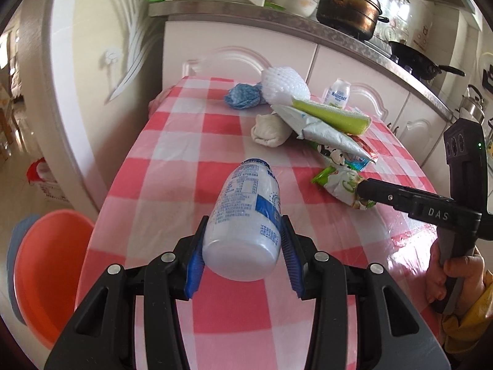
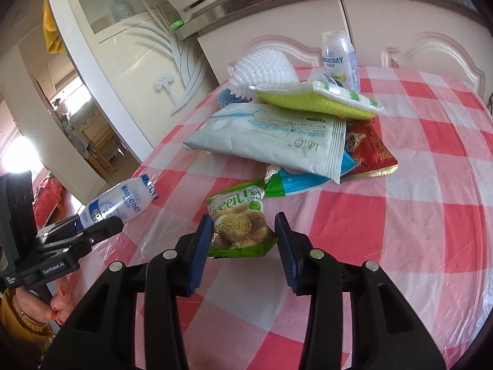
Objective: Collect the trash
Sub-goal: 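Grasp the white milk bottle with the left tool while the right tool grasps the green pea snack packet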
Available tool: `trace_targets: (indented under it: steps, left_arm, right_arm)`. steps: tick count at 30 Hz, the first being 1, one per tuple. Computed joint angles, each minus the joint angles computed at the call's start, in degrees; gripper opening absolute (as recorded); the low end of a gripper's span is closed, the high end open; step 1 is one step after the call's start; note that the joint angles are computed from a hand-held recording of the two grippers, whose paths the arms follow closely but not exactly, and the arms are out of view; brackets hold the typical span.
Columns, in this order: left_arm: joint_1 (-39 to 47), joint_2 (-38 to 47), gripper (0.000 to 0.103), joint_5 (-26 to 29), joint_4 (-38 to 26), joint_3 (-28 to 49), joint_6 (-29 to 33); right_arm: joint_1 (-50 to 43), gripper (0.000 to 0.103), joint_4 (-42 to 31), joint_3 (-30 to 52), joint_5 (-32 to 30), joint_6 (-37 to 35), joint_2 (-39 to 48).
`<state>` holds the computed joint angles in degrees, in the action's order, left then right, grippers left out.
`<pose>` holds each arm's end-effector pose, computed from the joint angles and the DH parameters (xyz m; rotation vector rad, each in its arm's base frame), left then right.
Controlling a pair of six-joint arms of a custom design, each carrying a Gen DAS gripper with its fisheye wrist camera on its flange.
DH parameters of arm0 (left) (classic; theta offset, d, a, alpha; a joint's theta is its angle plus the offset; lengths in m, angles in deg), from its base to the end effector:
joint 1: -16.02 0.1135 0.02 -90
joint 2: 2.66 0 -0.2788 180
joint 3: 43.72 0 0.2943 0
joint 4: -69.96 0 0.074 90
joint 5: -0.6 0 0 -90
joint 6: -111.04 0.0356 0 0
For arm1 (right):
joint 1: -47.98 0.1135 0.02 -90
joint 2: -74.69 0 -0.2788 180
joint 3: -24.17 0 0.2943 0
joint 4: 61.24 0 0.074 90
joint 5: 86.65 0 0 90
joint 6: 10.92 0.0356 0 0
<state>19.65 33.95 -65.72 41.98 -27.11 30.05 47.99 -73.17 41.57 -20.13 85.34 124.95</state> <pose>0.1447 -0.0051 0.0999 0.2986 2.3328 -0.3894 0.1647 0.0142 0.0931 -0.0741 2.3315 0.5352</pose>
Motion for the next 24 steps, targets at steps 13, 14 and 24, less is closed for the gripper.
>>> trace_targets:
  steps: [13,14,24]
  left_arm:
    - [16.1,-15.0,0.046,12.7,-19.6,-0.9,10.8]
    - [17.1,-14.2,0.046,13.4,-19.6,-0.7,11.5]
    - [27.0,-6.3,0.045,19.5,-19.6,0.0,20.0]
  right_arm:
    - [12.5,0.050,-8.9,-0.7,14.8,1.4,-8.0]
    - [13.7,0.054,-8.7,-0.4,16.9,1.5,-7.6]
    - [18.9,0.058,-4.4,3.1,24.1,1.7,2.9]
